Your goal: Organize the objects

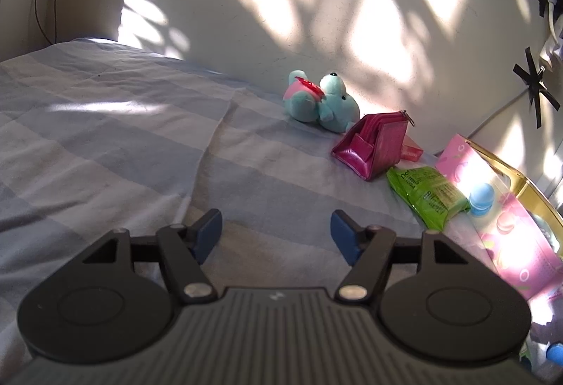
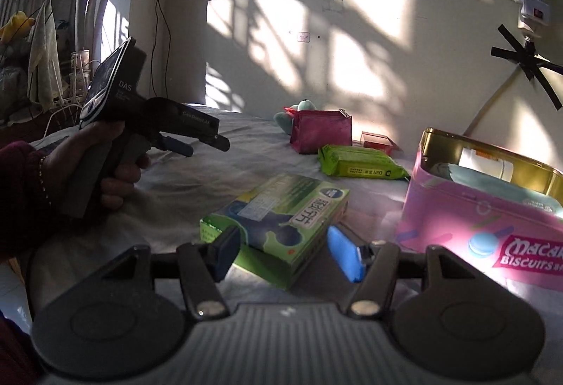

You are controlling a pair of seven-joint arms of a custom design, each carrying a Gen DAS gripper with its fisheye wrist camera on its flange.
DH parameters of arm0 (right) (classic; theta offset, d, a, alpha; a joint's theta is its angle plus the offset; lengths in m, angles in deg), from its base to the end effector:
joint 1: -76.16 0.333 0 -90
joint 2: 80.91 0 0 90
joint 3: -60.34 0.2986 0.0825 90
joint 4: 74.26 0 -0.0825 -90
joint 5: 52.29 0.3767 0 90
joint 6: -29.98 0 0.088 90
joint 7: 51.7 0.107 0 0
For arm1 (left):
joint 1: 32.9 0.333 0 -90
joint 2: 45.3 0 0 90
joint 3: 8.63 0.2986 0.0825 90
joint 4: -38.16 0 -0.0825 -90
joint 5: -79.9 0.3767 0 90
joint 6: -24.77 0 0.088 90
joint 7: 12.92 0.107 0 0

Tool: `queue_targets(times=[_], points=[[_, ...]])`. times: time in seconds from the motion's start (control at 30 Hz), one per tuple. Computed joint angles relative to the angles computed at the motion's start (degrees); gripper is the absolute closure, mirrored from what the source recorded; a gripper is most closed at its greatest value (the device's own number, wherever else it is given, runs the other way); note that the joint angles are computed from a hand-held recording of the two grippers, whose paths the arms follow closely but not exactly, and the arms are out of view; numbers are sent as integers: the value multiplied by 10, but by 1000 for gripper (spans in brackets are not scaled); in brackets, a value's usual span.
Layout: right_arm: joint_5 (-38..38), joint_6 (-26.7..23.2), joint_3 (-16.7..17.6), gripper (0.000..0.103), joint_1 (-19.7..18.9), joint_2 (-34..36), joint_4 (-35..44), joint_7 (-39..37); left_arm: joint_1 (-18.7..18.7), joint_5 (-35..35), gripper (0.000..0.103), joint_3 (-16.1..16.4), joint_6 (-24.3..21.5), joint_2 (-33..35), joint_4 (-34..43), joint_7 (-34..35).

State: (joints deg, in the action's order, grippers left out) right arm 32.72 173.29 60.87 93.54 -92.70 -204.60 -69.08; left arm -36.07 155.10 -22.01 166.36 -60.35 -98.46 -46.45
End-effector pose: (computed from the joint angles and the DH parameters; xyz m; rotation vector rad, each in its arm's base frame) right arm 0.4891 0.1513 0.4690 -1.9759 0.4895 -0.3759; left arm 0.4639 -0.1432 0.4402 -2.0913 0.7384 -0.7962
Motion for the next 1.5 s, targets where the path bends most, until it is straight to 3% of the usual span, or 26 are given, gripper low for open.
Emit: queue_targets(times=[0.23,0.37,0.5,0.77,0.87,0.97,1.07,1.13,1.23,1.27,1.33,1.4,1.5], points=[[16,-2,-6,42,-1,-19,-15,6,-1,-2,33,0,-2,-1,-1,3],[25,7,-1,17,4,-18,-10,27,-1,-2,32,0,-3,-1,-1,2],[30,30,14,5,17,-3,7,49,-1,-3,31,-1,-4,-1,-1,2],[27,163,59,0,62,37,34,61,-1,2,27,0,2,-1,-1,-2],[-16,206,66,0,70,57,44,113,1,7,26,2,9,-2,-2,-6],[-106,214,65,1,67,73,49,226,3,11,25,3,14,-2,-3,-10],[-151,172,55,12,58,77,54,278,4,13,25,3,17,-4,-4,-12],[-150,145,48,13,54,72,52,252,6,19,25,3,23,-6,-7,-17],[-163,67,27,14,39,53,46,152,11,55,25,6,56,-10,-12,-40],[-153,66,23,15,36,46,40,102,14,73,25,9,75,-9,-11,-47],[-78,126,22,7,39,36,28,-6,18,114,25,13,114,-4,-6,-62],[-14,180,22,1,37,41,37,-46,19,153,25,17,152,7,7,-68],[-21,173,11,2,16,41,46,38,15,187,27,25,206,28,31,-73]])
